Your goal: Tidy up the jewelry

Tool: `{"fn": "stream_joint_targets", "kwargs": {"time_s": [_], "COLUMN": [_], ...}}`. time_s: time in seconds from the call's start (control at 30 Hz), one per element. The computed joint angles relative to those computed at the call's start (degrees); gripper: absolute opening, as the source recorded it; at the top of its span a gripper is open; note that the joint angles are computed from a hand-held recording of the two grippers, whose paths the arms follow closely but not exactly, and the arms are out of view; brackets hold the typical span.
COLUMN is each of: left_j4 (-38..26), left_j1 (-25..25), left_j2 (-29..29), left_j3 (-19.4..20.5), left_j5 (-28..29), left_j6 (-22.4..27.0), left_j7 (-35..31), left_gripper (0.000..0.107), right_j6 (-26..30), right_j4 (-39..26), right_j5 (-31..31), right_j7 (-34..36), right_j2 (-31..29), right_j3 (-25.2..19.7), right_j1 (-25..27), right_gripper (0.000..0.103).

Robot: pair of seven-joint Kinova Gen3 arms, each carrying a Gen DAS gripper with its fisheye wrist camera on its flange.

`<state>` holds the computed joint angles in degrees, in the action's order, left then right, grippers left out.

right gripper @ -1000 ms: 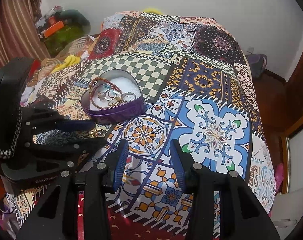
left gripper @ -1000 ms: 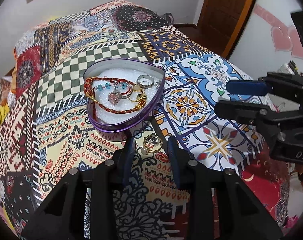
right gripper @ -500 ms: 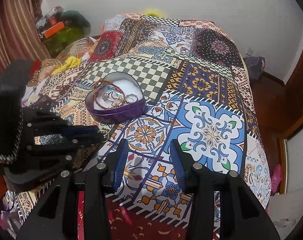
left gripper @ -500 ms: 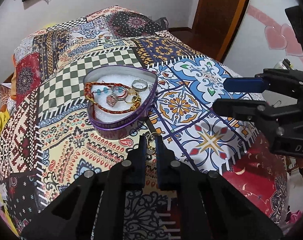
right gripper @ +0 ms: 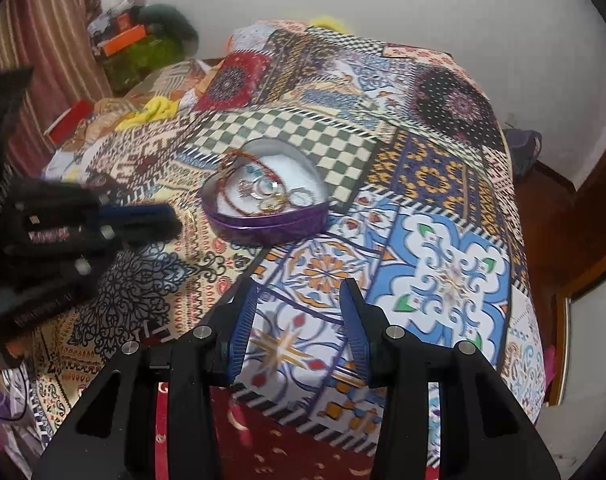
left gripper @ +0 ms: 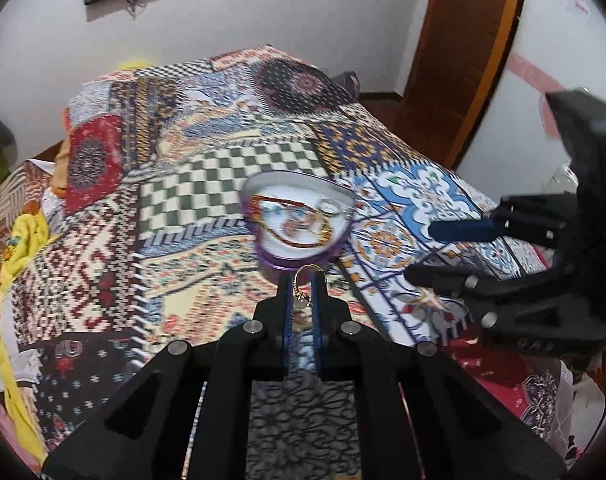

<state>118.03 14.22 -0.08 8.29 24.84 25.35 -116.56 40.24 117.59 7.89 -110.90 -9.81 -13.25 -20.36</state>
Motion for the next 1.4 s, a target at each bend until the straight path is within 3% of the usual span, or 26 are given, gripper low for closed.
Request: {"fn": "stream_joint_targets", "kwargs": {"time_s": [0.13, 0.33, 0.53, 0.83, 0.93, 1.4], "left_j4": [0.97, 2.05, 3.37, 4.37, 4.44, 3.35], "left_j1": [-1.28, -2.77, -3.68, -3.36, -3.40, -2.83], "left_j2": [-0.91, -1.65, -2.02, -1.08, -1.05, -3.60], "left_j3": [-1.48, -3.26, -4.39, -3.19, -2.96, -4.10], "left_j5": [2.71, 7.28, 13.76, 12.64, 12.64, 12.26], "left_j6": [-0.04, 0.02, -0.40, -3.33, -3.29, -1.25], "left_j7": [-2.81, -7.72, -14.33, -12.60, -12.34, -11.33], "left_gripper": [0.007, 0.007, 0.007, 0.007, 0.007, 0.007], "right_j6": [-0.27, 0.44, -0.75, -1.40, -1.77, -2.95], "right_j4": [-0.31, -2.50, -3.56, -3.74, -3.76, -2.32], "right_j5": [3.83, 7.83, 4.40, 0.60, -0.18, -0.33], "right_j7": [-3.21, -4.64, -2.47, 2.37, 3.41, 1.16], "right_j2": [2.33, 6.44, 8.34, 9.84, 10.02, 5.54], "right_j3": [-2.27, -2.05, 0.38, 1.61, 1.67, 1.86], "right_j1": [-0.94, -3.85, -4.84, -5.34, -5.31, -3.47], "right_gripper": [0.039, 0.039, 0.039, 0.023, 0.011, 0.009]}}
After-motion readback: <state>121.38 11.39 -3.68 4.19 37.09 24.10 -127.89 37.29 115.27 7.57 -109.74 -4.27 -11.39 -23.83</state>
